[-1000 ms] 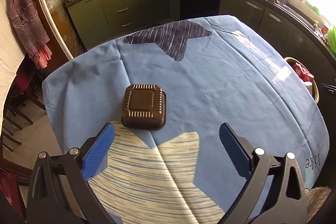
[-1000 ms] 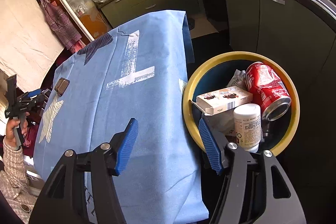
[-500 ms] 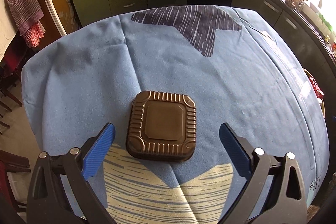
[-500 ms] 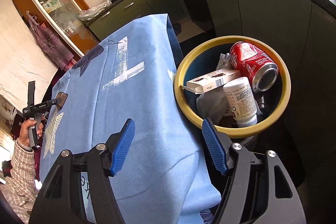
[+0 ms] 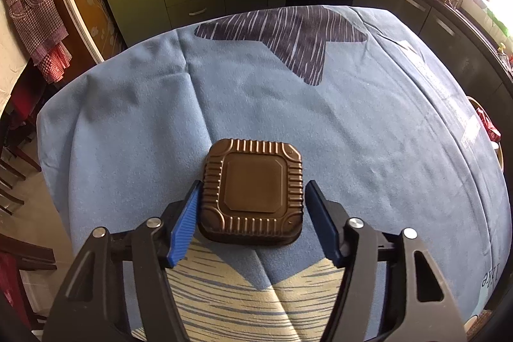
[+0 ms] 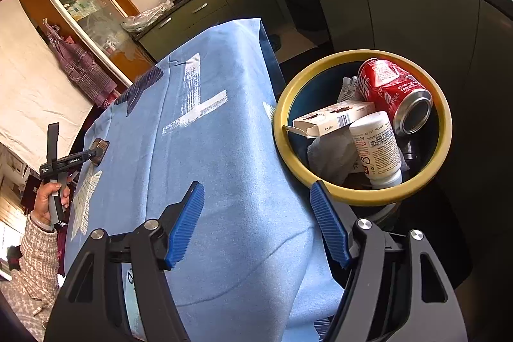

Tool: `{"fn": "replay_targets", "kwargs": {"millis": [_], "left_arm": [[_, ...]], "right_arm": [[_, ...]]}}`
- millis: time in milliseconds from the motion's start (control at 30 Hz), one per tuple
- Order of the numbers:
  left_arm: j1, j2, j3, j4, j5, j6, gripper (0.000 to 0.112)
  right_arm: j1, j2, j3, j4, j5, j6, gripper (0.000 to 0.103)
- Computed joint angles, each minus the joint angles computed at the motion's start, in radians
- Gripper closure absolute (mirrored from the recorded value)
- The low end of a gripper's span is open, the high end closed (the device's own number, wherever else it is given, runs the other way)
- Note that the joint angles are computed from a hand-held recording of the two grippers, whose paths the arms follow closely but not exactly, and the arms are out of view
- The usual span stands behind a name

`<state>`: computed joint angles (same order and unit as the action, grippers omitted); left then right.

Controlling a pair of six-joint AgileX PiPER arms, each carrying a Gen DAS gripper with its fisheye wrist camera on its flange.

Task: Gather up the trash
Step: 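Grasp the brown square container with the left gripper, then carry the brown container over the bin and open the left gripper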

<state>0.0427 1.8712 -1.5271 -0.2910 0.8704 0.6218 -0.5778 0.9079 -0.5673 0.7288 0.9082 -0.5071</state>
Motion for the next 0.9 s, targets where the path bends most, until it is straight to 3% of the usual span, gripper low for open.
{"fn": "replay_targets", "kwargs": {"millis": [400,900], "left_arm": [[-0.017,0.007,0.014,0.017,-0.036,0.008,0.054],[0.001,-0.054,0.039,-0.061,0.000,0.071,0.056]], "right_arm": [[-0.011,-0.012,0.005,0.011,0.015,-0.009,0.032],[0.002,-0.029,-0.002,0.012,0.021,0.000,0.032]]}}
